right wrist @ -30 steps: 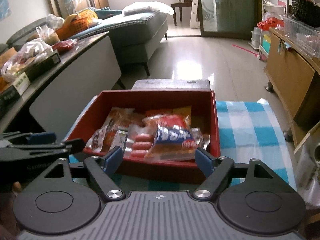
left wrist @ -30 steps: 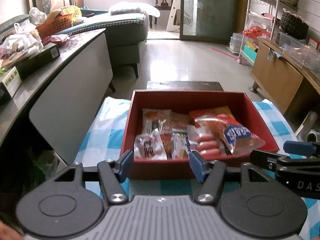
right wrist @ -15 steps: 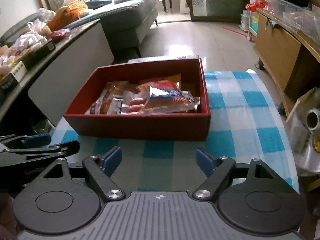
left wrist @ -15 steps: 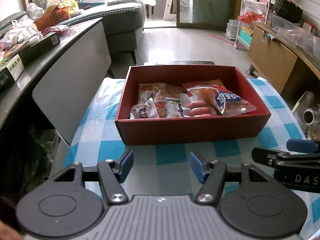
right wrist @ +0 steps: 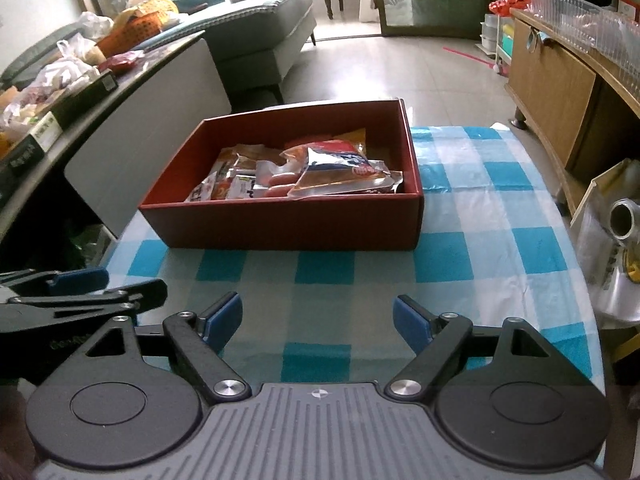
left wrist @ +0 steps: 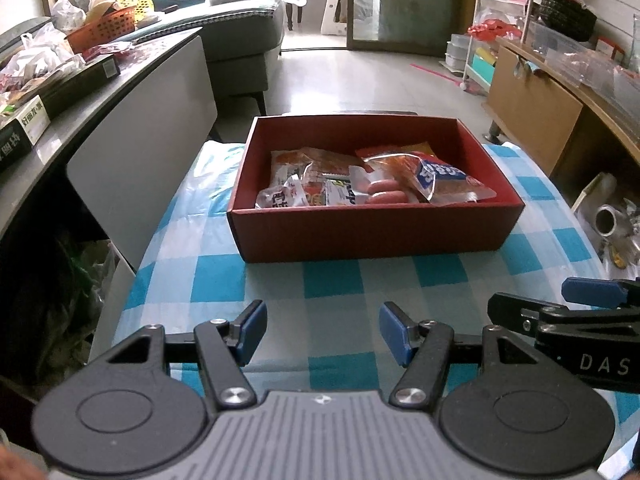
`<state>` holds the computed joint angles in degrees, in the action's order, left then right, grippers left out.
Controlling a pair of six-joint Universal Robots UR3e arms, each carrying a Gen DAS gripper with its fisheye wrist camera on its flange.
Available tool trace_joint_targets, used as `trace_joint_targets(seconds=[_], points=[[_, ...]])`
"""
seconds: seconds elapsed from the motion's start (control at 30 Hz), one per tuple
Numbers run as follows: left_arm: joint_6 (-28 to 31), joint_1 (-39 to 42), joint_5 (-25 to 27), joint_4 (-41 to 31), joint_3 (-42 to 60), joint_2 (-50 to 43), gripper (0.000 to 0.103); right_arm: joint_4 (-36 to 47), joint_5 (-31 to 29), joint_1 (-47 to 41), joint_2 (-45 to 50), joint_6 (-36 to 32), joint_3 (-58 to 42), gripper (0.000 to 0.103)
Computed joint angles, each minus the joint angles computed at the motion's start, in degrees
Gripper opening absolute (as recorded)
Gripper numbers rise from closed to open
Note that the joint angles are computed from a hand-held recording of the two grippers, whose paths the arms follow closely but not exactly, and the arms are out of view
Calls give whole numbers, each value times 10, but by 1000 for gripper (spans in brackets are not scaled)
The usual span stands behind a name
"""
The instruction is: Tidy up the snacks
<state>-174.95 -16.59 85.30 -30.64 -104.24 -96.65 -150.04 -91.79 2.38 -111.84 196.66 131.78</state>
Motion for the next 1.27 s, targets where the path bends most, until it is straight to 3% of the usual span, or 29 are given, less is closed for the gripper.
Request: trace_joint_targets(seconds=[0.7,0.83,1.27], points=[[12,19,-35,-31,-73,74,58,39,-22,50,-63,39,26,93],[11,19,-26,-27,-86,89,69,42,-22,55,-77,45,33,93],[24,27,-23,-17,-133,136,70,52,-31,84,-98,65,44,93]])
